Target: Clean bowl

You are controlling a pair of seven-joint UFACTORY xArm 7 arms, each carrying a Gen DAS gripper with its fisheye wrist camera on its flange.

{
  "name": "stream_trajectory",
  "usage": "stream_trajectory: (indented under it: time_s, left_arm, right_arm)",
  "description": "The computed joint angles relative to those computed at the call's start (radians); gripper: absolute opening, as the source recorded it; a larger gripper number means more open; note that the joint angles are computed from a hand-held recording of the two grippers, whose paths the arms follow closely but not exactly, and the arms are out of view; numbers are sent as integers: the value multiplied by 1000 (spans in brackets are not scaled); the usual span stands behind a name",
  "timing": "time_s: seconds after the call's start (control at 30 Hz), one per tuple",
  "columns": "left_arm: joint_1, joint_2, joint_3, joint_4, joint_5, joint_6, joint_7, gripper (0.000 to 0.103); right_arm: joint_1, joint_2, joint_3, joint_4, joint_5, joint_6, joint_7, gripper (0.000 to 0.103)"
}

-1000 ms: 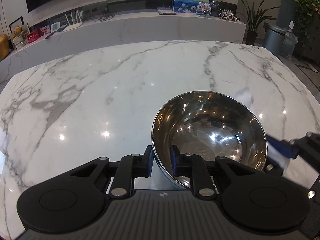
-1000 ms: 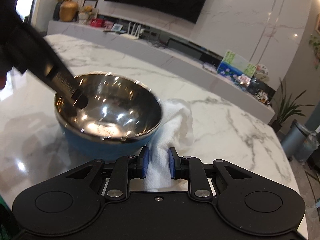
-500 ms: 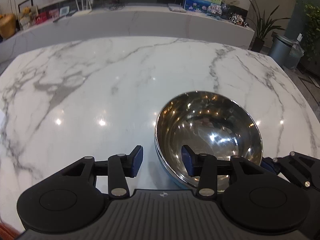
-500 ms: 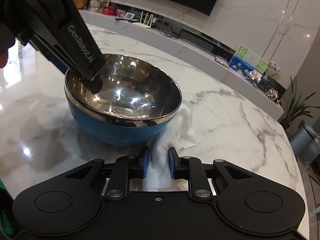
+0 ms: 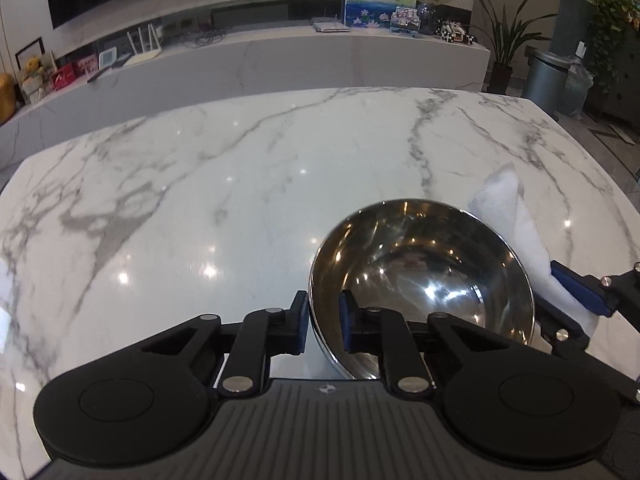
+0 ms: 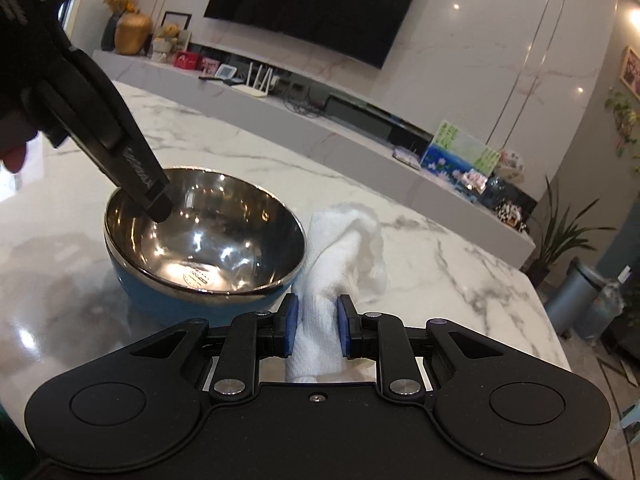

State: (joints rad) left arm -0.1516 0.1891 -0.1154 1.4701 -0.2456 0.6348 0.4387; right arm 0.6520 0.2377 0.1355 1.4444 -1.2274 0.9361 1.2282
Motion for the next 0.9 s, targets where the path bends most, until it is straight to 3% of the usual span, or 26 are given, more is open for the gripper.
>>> stream_trajectory:
  time_s: [0.33,0.53,0.73,0.9]
  left_arm:
    - [-4,5,-1,1,11,-14,-14,15]
    - [-13,-18,16,-17,65,19,-101,43]
    - [10,-42,23,-9,22,142,-161,58]
    - [22,-66,23,-13,-30,188,-161,56]
  right_arm:
    - [-16,27,0,21,118,-55,-122,19]
    - [-6,51,-14,42,188,-70,-203,19]
    - [-9,48,-34,33,198,-91,-205,19]
    - [-19,16,-34,-34,165,-122,-164,19]
